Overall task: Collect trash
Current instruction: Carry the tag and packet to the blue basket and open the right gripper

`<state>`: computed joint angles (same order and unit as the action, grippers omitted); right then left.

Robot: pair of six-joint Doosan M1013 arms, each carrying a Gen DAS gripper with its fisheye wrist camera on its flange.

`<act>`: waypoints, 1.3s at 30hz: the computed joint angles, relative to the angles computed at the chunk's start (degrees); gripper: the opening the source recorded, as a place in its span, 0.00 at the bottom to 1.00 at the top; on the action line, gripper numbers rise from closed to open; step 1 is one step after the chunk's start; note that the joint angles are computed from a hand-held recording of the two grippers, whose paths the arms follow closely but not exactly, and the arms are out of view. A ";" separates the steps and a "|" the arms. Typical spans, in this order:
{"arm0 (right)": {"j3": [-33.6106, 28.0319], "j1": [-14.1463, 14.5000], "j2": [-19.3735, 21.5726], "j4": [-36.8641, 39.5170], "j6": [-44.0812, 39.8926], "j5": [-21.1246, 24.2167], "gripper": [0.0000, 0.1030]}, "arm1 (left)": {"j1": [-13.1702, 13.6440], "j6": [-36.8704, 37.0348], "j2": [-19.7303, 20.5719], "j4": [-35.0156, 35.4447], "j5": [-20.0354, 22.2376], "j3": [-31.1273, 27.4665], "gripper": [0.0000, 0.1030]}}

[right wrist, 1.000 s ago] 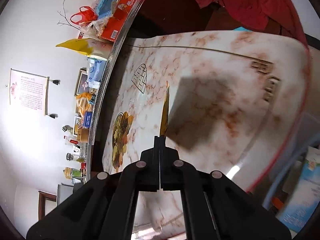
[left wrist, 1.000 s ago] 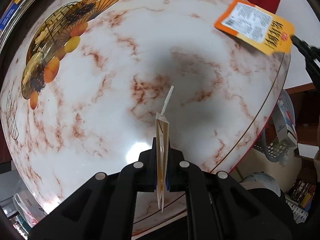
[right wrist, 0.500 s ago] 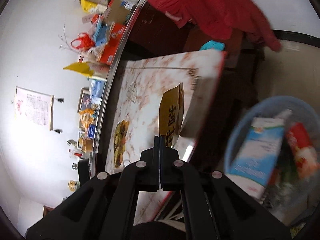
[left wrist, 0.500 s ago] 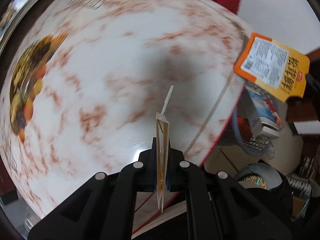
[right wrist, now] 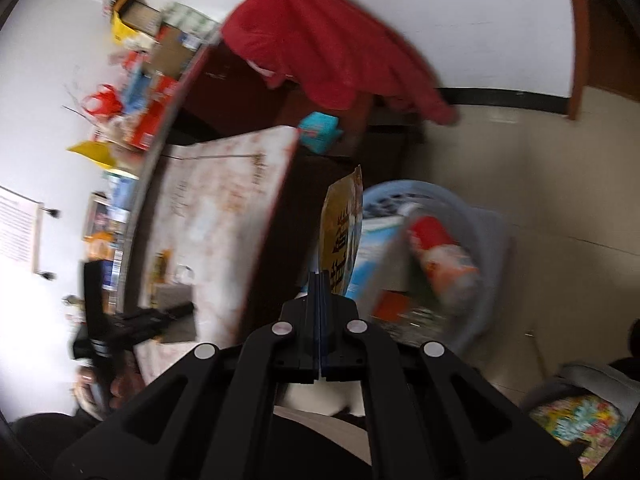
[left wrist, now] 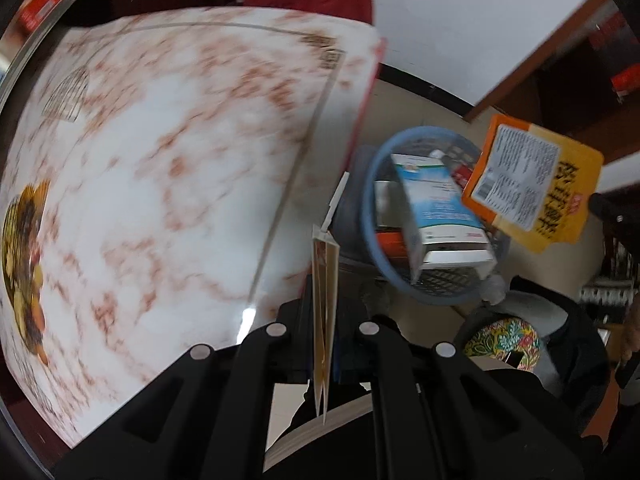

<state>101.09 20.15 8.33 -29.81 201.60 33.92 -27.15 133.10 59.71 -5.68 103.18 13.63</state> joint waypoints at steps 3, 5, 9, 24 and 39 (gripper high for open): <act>-0.08 0.27 0.28 2.85 -2.37 1.74 0.02 | -0.85 1.59 -2.27 0.02 -1.85 4.45 0.06; 0.21 0.30 0.52 4.45 -3.47 0.91 0.02 | -1.17 2.38 -3.30 0.07 -3.00 6.49 0.05; 0.11 0.42 0.94 6.52 -5.58 1.02 0.02 | -1.67 3.13 -4.36 0.16 -3.98 8.55 0.06; 1.02 -0.39 3.83 15.34 -8.85 2.14 0.02 | -3.19 4.54 -6.83 2.21 -6.35 13.81 0.05; -2.70 -2.95 9.01 22.72 -20.20 5.82 0.02 | -5.62 6.96 -7.77 1.66 -4.54 17.30 0.06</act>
<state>98.39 17.20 17.35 -7.09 181.40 39.74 -32.77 140.06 51.94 -4.02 98.64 30.93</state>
